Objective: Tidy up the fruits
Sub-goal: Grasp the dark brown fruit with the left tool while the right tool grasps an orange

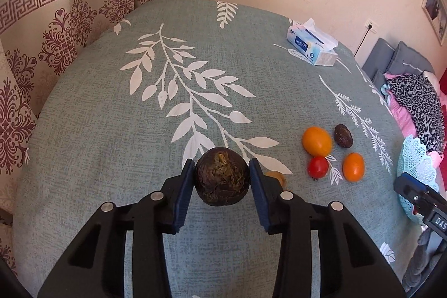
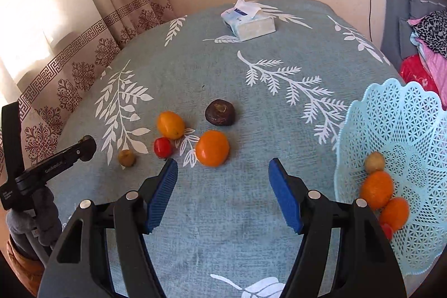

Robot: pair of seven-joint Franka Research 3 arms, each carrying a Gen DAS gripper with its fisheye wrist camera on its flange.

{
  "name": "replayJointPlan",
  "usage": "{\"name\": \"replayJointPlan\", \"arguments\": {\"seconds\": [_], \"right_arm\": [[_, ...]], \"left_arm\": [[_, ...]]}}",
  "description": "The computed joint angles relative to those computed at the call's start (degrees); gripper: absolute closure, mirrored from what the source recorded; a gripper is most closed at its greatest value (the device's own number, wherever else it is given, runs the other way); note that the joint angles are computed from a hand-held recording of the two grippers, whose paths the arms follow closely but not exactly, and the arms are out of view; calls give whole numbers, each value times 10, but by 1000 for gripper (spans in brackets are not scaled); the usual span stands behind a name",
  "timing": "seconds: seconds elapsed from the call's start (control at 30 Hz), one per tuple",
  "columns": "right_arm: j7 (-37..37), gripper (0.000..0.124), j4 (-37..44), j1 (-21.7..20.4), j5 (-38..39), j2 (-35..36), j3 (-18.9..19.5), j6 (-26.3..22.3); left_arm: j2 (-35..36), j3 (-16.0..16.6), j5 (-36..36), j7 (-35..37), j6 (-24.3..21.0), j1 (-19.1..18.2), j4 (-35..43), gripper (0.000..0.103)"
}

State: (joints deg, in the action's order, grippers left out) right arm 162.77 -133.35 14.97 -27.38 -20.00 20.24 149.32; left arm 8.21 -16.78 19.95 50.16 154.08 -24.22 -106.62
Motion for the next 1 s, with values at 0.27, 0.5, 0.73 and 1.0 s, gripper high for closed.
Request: {"name": "replayJointPlan", "arguments": {"seconds": [0.27, 0.5, 0.73, 1.0], "right_arm": [[-29, 55, 72, 22, 9, 96, -38, -18], [-47, 55, 108, 54, 20, 145, -75, -34], [-71, 75, 124, 77, 16, 165, -92, -49], [-45, 85, 97, 76, 2, 127, -89, -43]], "left_arm": [[-23, -6, -25, 19, 33, 5, -32, 63], [-32, -7, -41, 29, 46, 8, -47, 63], [-33, -6, -40, 28, 46, 8, -48, 63], [-25, -8, -41, 31, 36, 5, -42, 63]]}}
